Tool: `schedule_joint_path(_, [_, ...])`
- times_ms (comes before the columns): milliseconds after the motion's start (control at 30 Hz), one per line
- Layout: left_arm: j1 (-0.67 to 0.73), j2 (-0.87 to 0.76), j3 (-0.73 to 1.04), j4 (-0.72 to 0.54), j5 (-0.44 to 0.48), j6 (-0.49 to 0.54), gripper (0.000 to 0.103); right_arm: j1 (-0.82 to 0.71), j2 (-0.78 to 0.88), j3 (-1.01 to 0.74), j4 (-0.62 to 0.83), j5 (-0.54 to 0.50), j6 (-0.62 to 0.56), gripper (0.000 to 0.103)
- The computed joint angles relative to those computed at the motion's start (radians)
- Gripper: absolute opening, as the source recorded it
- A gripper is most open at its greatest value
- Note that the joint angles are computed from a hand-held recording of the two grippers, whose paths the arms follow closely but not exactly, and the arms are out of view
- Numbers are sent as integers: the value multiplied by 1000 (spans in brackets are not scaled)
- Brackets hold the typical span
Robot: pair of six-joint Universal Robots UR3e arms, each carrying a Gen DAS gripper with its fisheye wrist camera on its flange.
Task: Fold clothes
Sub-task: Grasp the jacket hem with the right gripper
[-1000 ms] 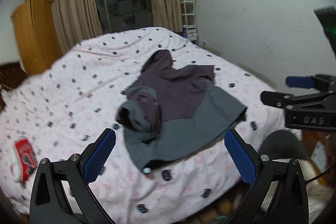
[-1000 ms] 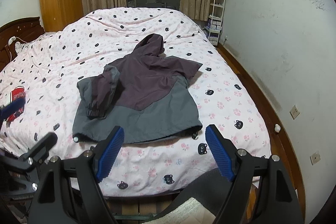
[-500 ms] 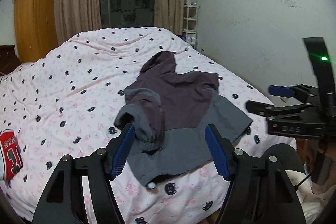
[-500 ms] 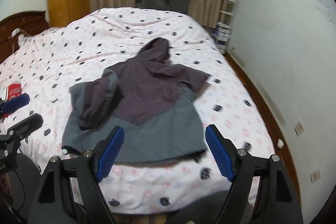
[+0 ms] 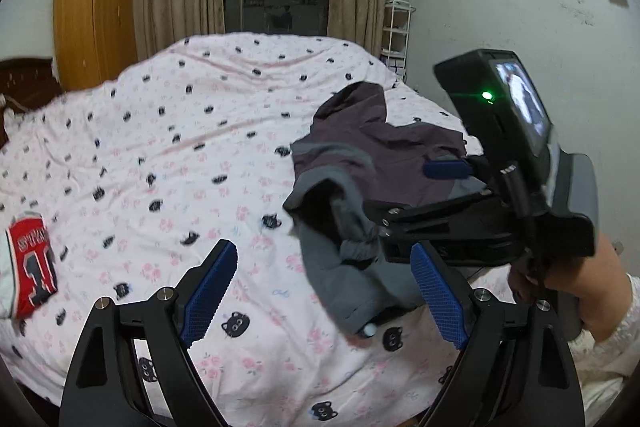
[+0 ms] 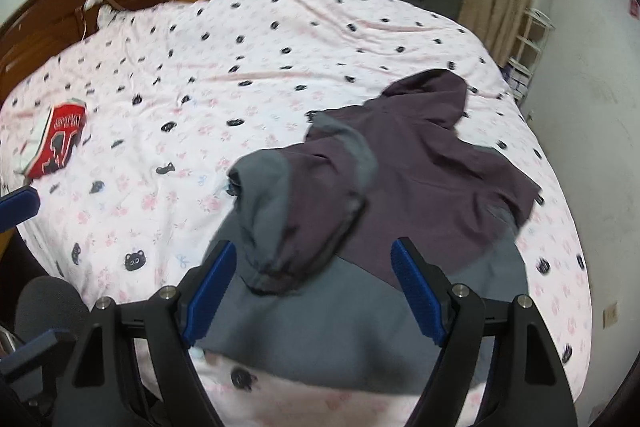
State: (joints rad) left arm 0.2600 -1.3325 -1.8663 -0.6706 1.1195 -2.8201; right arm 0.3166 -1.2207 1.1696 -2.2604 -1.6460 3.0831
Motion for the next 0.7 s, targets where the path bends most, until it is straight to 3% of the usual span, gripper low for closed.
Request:
schedule_joint_path(433, [140,-15,-56,-12,-111,49,86,105,456,-627,282,-152,-23,77])
schedule_joint_path(567, [154,-20,-55,-20,-138,57,86,118,520,-729,334,-206,-4,53])
schedule_joint_path(667, [162,-21,-57,-26,-157,63,86,113,561,-795,378,-215,11,51])
schedule_joint_path(700, [163,-22,-58,-27,-163,64,86,110,571,-810,389,-212,15,43])
